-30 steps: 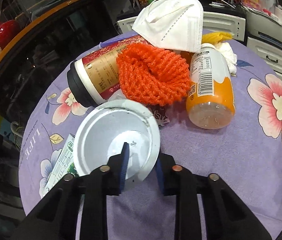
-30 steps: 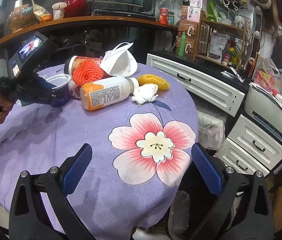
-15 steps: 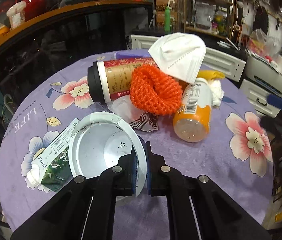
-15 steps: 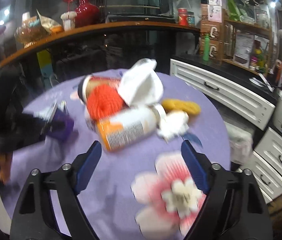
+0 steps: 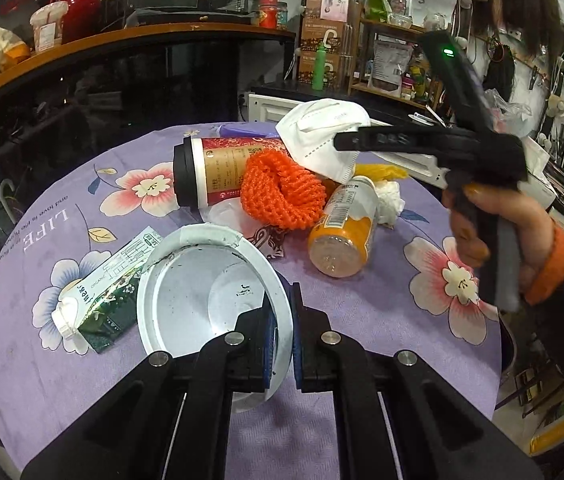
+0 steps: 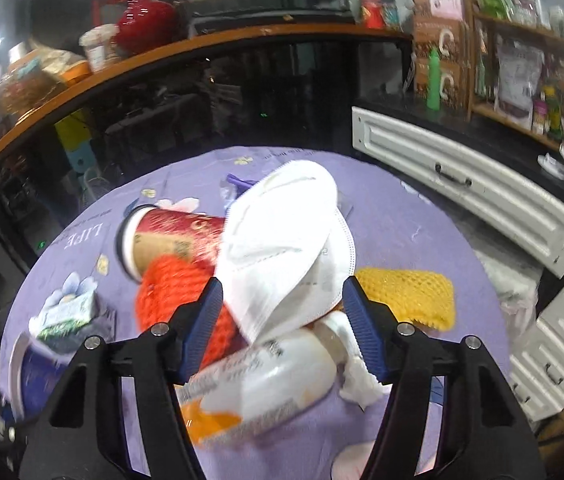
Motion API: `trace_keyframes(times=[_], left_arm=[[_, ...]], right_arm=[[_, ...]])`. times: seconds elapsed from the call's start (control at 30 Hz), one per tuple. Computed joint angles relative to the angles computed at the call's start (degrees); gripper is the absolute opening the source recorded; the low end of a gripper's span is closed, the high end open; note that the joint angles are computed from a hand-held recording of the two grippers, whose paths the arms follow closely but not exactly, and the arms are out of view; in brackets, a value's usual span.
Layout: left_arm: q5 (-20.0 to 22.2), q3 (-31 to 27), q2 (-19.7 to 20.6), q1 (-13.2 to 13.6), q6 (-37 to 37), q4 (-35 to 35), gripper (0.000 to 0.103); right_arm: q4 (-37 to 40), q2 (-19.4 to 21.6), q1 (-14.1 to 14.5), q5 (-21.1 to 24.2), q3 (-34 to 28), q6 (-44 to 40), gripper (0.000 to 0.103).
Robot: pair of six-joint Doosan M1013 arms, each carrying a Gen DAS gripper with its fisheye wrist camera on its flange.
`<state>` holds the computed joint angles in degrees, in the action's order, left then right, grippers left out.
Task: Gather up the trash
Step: 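Grasp the white face mask with the right gripper while the left gripper holds the cup, then carry both items to the black bin and open the right gripper to drop the mask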
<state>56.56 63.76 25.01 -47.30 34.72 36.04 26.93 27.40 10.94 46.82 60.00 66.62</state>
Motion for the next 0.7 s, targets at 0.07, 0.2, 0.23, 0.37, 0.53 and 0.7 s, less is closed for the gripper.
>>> trace_keyframes(times=[0.07,0.2,0.23,0.37,0.53,0.7], left_arm=[[-0.72,0.66,-0.24,0.10,-0.04,-0.27,0.008],[-1.67,2.00,-0.68,0.54,-1.08,-0.79,0.008],[-2.02,2.46,-0.90,0.63,-1.52,-0.89,0.008],[-2.12,3.51,-1.45,0.61,-2.57,-0.28,0.008],[-2.70,4.20,-2.06,0.31,-4.28,0.35,0.008],[-2.39,4.07,-2.46,-1.25,-6.01,3.34,0.008]], right_arm=[[0.73,1.06,0.14,1.06,-1.31,0.49,0.050],[3.31,1.61,0.30,1.56,-1.54,-1.42,0.021],[3.68,1.56,0.44,1.36,-1.42,-2.20,0.017],[5.60,0.48,0.83,-0.17,-0.06,-6.10,0.004],[10.33,-2.11,0.69,-1.63,2.10,-11.70,0.003],[14.73,-6.00,-0.44,-1.74,5.39,-16.39,0.003]])
